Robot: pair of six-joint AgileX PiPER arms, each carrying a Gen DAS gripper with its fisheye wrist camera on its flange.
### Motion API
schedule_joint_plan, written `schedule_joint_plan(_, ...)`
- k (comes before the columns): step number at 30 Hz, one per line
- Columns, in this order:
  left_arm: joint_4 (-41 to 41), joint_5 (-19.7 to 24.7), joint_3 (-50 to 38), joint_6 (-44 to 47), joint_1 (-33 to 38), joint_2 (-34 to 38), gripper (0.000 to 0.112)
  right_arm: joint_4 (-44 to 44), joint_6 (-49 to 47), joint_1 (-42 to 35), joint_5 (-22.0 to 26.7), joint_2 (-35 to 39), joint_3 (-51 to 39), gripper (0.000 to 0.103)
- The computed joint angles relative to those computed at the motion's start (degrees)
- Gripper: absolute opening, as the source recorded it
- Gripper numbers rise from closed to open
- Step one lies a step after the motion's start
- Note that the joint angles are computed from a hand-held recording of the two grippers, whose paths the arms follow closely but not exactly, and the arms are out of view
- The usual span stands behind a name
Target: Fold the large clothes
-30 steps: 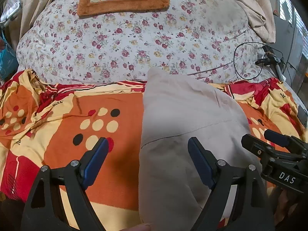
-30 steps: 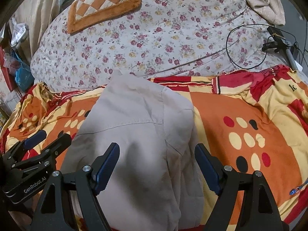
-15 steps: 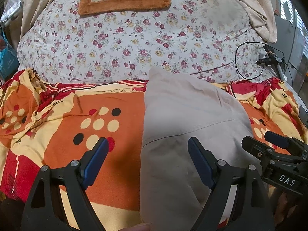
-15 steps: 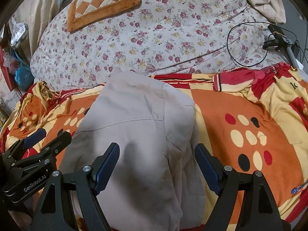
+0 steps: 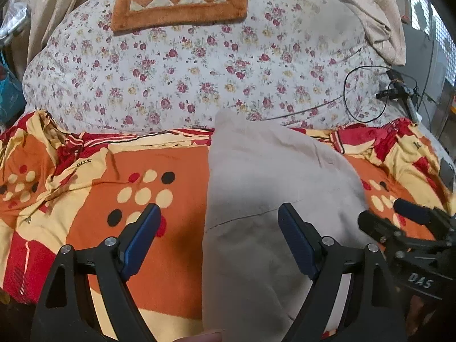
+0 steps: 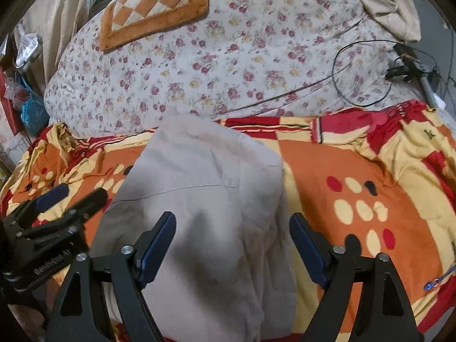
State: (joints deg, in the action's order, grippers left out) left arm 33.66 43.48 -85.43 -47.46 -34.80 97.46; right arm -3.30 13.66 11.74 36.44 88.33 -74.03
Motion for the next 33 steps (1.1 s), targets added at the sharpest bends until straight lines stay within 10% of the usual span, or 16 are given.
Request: schedule_joint_plan(33,0.6,0.9,0.6,-1.1,0.3,1.0,0.085,1.7,-1.2,0.3,0.0,2.0,-0.2,0.084)
